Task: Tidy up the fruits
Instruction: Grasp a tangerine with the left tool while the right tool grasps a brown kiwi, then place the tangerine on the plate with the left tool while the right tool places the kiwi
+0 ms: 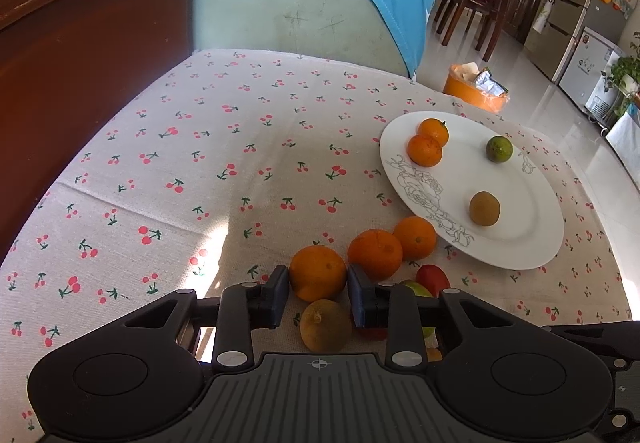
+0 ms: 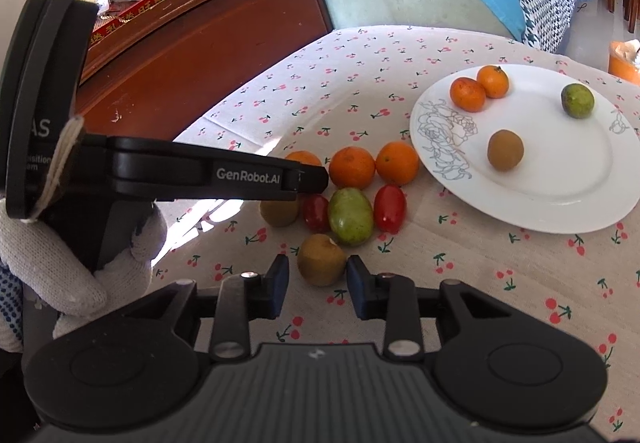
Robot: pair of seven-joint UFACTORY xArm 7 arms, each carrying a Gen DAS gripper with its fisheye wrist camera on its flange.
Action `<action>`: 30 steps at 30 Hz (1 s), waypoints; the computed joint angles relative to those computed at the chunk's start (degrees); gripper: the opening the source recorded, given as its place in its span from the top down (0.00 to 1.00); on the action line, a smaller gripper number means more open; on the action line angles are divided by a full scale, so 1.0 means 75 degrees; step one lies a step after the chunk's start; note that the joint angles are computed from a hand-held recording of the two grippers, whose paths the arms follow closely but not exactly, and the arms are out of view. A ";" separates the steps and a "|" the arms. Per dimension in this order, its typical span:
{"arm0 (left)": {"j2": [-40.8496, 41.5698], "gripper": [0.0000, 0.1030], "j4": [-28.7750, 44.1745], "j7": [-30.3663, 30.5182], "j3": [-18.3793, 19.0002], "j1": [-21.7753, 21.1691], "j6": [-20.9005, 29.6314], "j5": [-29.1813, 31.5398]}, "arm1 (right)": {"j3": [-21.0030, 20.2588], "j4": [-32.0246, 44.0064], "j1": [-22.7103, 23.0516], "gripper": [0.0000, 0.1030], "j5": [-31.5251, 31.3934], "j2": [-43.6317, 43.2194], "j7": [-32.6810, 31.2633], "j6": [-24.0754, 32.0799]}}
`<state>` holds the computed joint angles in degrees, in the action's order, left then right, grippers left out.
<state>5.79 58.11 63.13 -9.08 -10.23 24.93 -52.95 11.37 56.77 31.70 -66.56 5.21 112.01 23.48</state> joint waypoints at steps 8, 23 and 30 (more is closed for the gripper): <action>-0.0246 0.72 -0.0044 0.0062 0.0053 0.0001 -0.0017 -0.0334 | 0.0028 -0.0066 -0.0038 0.76 0.0284 -0.0193 -0.0339 0.0033; -0.0651 0.72 0.0279 0.0608 0.0191 -0.0310 0.0164 -0.1629 | 0.0613 -0.0835 -0.0901 0.75 -0.0598 -0.1790 0.1206 0.1191; -0.0682 0.72 0.0246 0.0786 0.0128 -0.0560 0.0236 -0.1750 | 0.0936 -0.1253 -0.1297 0.75 -0.0245 -0.2374 0.1518 0.1876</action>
<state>0.68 59.95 69.03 -8.12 -14.43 26.70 -66.08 18.39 47.37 21.98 -68.40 -12.59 123.40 37.55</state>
